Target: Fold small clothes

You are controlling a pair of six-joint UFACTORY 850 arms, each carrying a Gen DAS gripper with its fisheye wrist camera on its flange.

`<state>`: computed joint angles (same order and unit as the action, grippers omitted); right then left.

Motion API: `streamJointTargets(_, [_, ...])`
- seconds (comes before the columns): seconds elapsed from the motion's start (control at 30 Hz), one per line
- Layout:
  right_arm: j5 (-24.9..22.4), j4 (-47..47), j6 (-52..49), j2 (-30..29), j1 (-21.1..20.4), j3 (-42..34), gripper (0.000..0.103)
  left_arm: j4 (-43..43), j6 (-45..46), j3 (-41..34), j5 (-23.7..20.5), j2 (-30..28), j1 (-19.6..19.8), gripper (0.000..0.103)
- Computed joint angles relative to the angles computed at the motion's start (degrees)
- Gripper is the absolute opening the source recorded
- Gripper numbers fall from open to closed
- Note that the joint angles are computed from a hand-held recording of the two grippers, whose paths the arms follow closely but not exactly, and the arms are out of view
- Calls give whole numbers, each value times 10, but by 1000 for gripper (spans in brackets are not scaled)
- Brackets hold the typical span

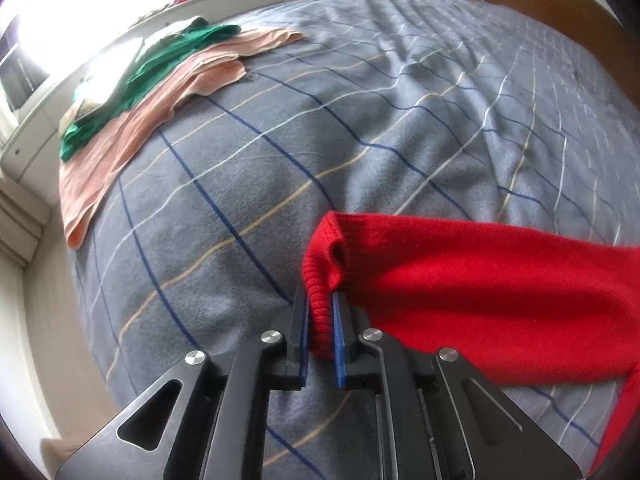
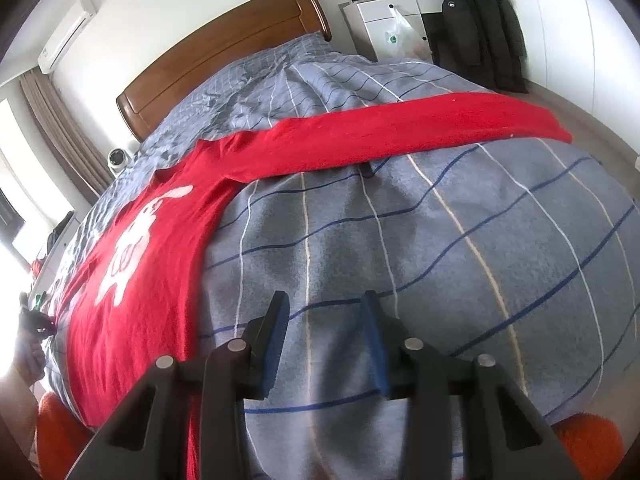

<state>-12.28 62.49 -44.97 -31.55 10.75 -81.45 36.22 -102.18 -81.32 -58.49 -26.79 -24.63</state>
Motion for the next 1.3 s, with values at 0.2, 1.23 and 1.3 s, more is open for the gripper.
streamJointTargets(0.2, [5, -14, 12, 3, 2, 4, 37, 21, -10, 24, 4, 18, -7, 28])
streamJointTargets(1.23, [-278, -205, 91, -48, 55, -72, 53, -119, 311, -94, 184, -73, -201, 53])
streamJointTargets(1.3, [-273, -205, 91, -48, 56, -72, 24, -154, 331, -81, 224, -65, -192, 4])
